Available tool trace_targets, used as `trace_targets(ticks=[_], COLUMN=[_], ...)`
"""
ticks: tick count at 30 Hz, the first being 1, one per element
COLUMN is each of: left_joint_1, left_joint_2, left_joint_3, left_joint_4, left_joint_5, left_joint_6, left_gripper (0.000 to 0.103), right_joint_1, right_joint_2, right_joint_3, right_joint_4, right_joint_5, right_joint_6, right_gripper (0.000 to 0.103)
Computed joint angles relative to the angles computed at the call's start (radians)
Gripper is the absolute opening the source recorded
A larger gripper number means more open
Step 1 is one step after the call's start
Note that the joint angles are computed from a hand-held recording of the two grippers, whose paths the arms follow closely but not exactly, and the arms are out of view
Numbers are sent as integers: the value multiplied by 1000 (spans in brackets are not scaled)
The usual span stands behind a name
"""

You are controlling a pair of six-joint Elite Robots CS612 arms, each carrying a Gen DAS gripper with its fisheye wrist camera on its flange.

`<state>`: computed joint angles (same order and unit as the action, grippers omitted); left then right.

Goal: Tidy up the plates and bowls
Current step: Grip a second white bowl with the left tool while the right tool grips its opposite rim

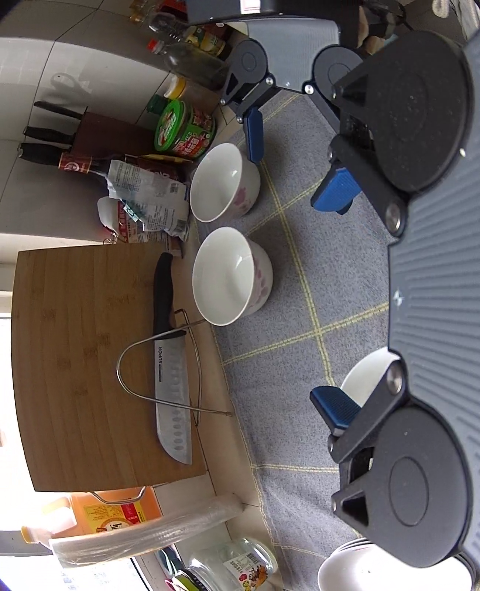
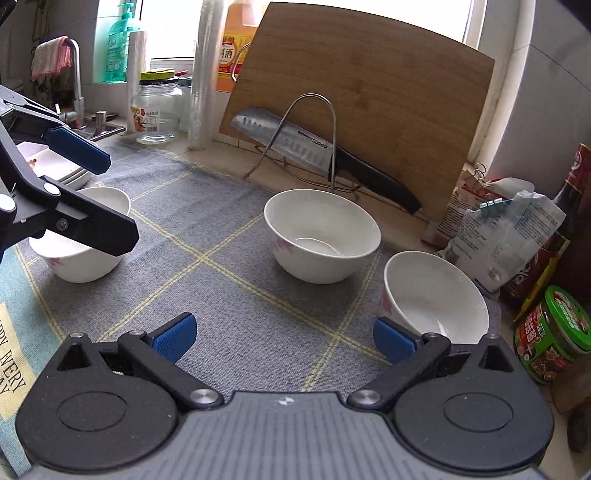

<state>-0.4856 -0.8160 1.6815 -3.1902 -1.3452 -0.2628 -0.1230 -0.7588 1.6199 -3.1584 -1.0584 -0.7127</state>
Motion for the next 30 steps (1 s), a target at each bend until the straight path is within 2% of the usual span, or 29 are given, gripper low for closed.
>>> trace_targets(ticks=[4,6,13,30], left_joint_1=[5,14,43,94], left_joint_2=[8,17,55,202], left_joint_3=[-35,-57,-168,-444], left_joint_4=[33,48,176,359], left_joint_5=[-26,-56,-126,-244], left_joint_6=[27,53,121,148], left_gripper=[100,100,100,100], right_joint_1=[3,9,29,64], right_joint_2=[7,11,25,76], right_joint_3=[-7,-7,-30,-130], right_joint_4=[-24,-49,-50,25], right_joint_5=[-13,-42,-98,-153], right_joint_6=[31,41,58,80], right_gripper=[103,103,103,102])
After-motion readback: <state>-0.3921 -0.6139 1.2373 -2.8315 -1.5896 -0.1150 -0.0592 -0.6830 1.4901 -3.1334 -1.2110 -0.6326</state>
